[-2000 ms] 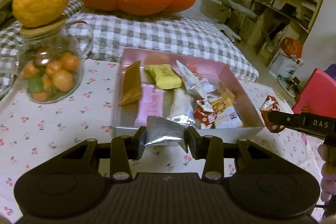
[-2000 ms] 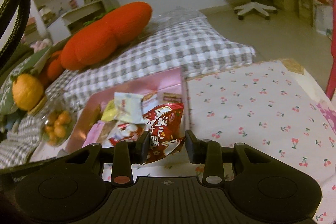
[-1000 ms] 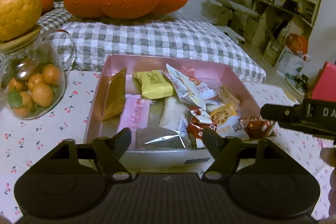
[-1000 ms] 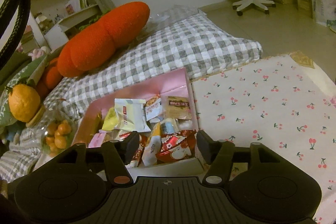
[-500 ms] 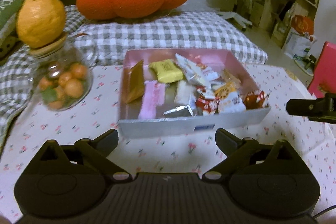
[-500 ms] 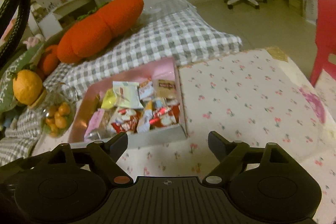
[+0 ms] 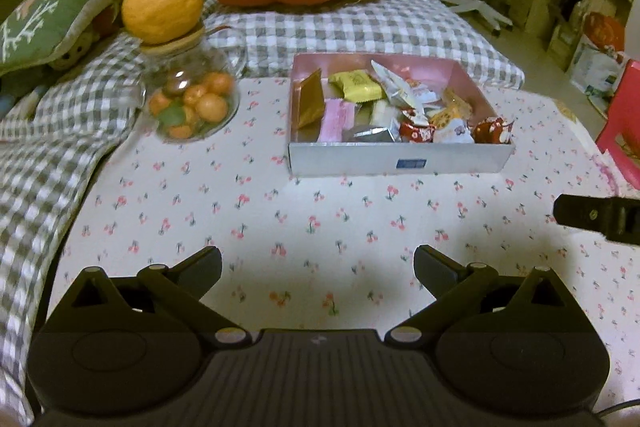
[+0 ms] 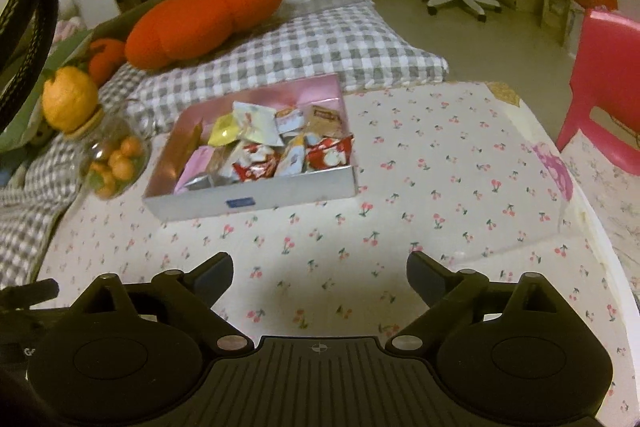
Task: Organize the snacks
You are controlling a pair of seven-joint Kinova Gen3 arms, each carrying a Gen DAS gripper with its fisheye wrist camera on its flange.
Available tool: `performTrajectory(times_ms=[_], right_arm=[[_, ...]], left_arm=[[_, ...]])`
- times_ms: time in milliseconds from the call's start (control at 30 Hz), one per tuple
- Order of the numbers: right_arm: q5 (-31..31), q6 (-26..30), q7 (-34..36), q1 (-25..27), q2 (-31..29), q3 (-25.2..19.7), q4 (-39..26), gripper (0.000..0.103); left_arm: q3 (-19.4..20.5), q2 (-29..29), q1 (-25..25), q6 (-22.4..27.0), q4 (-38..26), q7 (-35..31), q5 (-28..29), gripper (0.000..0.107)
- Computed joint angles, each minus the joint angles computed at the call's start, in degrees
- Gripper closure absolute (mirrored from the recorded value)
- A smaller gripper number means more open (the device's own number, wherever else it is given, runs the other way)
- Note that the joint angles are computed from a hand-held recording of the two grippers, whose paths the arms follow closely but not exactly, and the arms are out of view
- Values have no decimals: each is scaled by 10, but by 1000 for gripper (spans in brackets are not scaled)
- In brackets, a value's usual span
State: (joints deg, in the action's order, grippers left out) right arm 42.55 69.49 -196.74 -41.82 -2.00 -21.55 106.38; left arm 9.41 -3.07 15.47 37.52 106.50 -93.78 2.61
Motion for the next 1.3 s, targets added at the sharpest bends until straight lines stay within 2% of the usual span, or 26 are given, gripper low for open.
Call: performTrajectory(times_ms=[167,300,667,967,1300], right_arm=[[13,28,8,-22,21,-8,-16,7],[12,25,22,-36,34,2,-24,7],[34,48,47,-62,63,21,-42,7],[20,12,64,-56,59,33,-38,7],[19,17,59,-58,58,32,-38,7]], left_arm=[[0,-13,-1,8,12,-3,2,5],[0,-17,-2,10,15,7,1,5],[8,-17,-5,-5,21,59,-40,5],[1,-17,-5,4,19,50,-28,5],[2,-19,-6,7,19,49,-29,5]])
